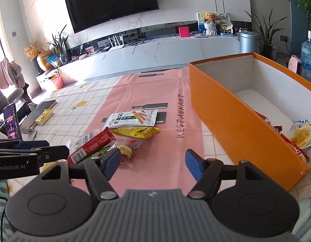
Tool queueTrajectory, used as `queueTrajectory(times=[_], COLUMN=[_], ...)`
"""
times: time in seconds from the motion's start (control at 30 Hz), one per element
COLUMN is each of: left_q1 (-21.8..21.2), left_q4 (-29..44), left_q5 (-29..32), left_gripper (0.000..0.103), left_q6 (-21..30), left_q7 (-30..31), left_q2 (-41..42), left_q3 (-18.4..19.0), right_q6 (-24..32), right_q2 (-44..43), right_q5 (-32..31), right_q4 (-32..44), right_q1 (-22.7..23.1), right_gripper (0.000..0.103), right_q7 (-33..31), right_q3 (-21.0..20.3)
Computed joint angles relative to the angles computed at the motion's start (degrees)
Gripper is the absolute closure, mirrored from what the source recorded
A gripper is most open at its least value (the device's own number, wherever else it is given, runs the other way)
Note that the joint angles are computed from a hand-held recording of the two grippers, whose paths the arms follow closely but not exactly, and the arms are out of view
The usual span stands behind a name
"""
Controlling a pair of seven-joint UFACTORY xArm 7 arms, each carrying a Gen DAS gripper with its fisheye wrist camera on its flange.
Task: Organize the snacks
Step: 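Move both tools back over the remaining snacks, then grasp the red sausage stick with the left tool while the right tool grasps the bread roll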
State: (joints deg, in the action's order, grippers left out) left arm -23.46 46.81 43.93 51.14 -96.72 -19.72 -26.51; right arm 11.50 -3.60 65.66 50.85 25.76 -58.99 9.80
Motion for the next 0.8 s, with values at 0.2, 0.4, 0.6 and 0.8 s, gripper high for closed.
queueTrajectory(times=[0.2,0.4,0.6,0.8], left_q1=[0.64,2.65,3.89,4.34], left_q4=[-3.31,-5.65,-6.04,-6.05], left_q5=[-0.67,-1.95,-2.1,-0.3], left_gripper=[0.035,0.035,0.041,0.041], left_q6=[-3.77,-6.93,-9.06,-9.95], left_q7=[1.61,7.21,12.68,12.83], left_q2=[0.23,0.29,2.41,3.23], left_q3=[2.46,4.62,5.48,5.53], right_q6=[1.8,1.67,0.15,0.34], right_q2=[4.74,10.79,15.74,18.87], right_q5=[-5.56,-14.57,-21.11,-23.86], right_q4=[3.45,7.93,11.57,13.81], right_q1=[-0.27,-1.07,-2.47,-5.43], right_gripper=[0.043,0.047,0.049,0.054], right_q7=[5.01,13.16,18.24,20.53], right_q3=[1.73,4.58,7.78,11.1])
